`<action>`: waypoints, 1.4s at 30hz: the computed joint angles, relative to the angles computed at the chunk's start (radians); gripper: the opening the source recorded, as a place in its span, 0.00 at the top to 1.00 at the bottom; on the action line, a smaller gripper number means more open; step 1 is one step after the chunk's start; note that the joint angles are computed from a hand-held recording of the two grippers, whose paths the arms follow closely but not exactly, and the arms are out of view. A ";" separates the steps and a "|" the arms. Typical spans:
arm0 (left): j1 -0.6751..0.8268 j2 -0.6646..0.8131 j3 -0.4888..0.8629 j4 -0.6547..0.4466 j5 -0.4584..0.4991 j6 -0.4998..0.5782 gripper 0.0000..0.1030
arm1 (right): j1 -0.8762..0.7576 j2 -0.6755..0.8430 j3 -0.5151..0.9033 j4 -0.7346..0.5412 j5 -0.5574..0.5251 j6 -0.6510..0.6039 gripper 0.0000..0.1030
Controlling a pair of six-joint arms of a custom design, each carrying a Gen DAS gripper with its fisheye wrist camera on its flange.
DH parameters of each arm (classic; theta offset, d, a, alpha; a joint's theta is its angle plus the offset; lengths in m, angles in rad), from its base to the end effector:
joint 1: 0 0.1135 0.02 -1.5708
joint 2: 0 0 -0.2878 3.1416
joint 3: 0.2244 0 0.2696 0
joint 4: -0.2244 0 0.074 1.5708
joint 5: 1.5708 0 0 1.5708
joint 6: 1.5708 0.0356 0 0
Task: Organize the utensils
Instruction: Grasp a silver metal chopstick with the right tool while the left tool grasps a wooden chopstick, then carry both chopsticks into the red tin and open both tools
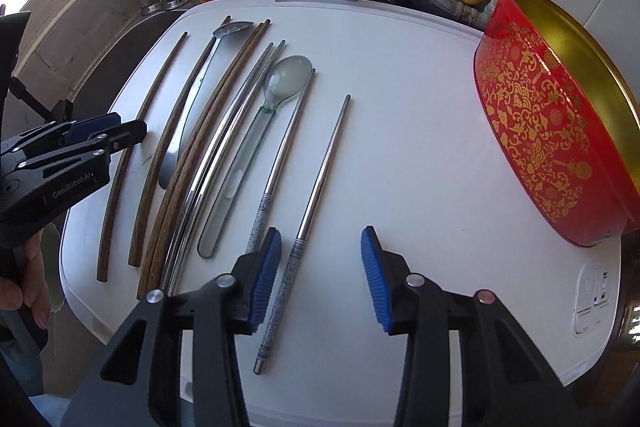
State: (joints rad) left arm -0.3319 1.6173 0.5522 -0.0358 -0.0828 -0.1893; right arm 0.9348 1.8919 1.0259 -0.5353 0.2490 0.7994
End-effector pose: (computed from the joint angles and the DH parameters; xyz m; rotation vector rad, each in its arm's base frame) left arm 0.2494 -0.0828 0.1025 0.1636 2.6613 -0.0577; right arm 0.2121 0.2724 0.1183 -0.1621 2.8381 -0.0461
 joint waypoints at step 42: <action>-0.583 0.031 0.681 -0.384 -0.163 -0.338 0.94 | -0.670 -1.102 -0.326 -0.075 -0.072 -0.460 0.94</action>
State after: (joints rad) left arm -0.9148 1.6484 1.2334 -0.4201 -0.2462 -0.5268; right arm 0.2653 0.7904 0.6999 -0.6108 0.1767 0.3395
